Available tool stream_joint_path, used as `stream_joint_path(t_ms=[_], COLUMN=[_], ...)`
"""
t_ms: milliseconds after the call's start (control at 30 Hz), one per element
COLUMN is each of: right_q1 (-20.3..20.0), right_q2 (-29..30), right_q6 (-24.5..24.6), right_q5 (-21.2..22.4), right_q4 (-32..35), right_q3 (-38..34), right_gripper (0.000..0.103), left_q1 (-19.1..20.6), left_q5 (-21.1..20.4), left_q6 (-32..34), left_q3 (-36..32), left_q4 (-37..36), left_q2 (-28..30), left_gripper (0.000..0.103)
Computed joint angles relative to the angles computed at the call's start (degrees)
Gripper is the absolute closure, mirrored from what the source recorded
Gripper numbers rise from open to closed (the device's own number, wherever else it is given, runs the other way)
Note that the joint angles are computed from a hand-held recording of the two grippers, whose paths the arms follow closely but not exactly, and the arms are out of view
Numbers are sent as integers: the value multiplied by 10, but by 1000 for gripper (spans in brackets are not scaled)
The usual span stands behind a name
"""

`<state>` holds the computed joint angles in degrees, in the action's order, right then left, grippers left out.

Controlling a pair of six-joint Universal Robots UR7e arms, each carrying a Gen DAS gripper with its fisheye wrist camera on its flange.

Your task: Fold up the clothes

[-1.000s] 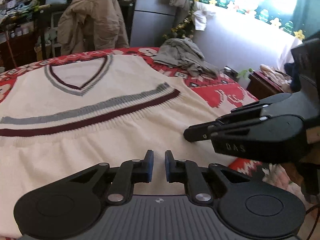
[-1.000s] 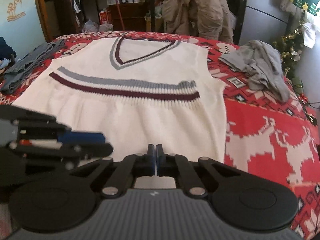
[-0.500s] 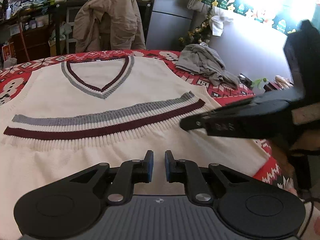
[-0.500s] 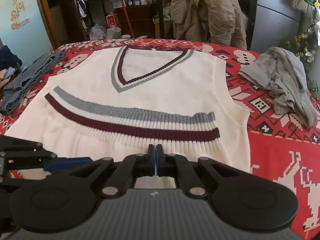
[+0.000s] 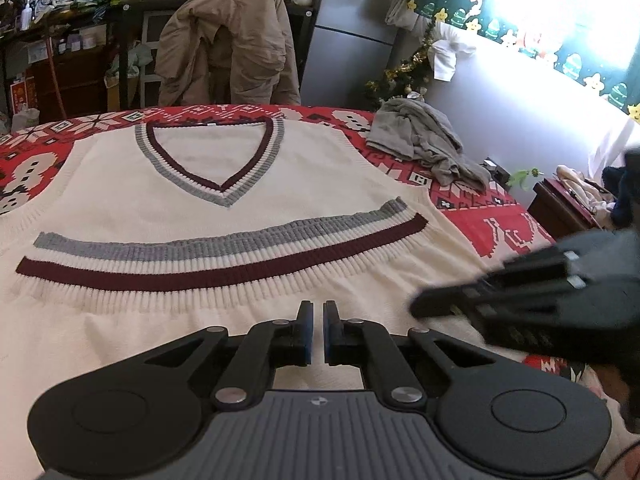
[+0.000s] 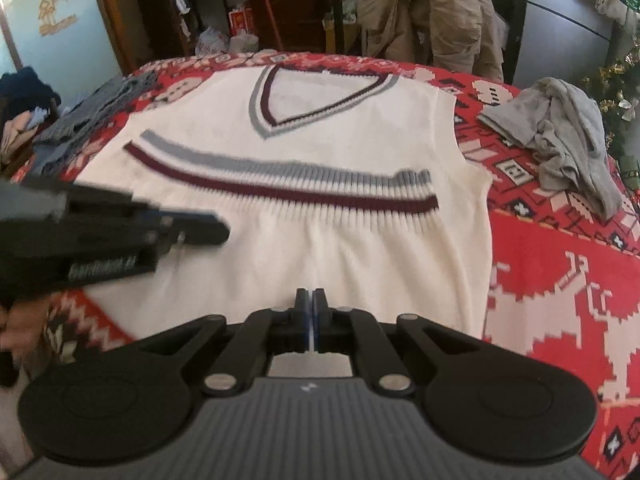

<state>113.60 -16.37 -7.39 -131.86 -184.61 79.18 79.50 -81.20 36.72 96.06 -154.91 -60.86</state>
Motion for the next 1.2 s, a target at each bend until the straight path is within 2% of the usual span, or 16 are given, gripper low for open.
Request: stream_joint_path(t_ms=[167,267,400,600,800,1000,1200], right_q1=[-10,-13,-7,4,5,-8,-29], right_q2=[39,45,18,-38,-54,-46,-12], right_q6=[-28,-29,-10,48,73,48,0], right_q5=[-2,1,9,-15,-25,-19,-22], right_q4=[21,19,-10,-15,-41,-69,-62], right_q3=[-80,-94,-42,64,100,79,9], right_gripper=[102,102,102,102,101,101,101], left_q1=[-1,-2,-6,-13,-22,-22,-19], left_q5=[5,0,-7,3,15,16,20], left_q6=[-2,4,8,13,19,11,19], left_q3=[3,4,1,-9,-28,-22,-1], left_q4=[1,9,23,18,8,19,28], left_q2=[-4,-6,-1,21,44,31,6], left_gripper=[98,98,98,98,98,98,98])
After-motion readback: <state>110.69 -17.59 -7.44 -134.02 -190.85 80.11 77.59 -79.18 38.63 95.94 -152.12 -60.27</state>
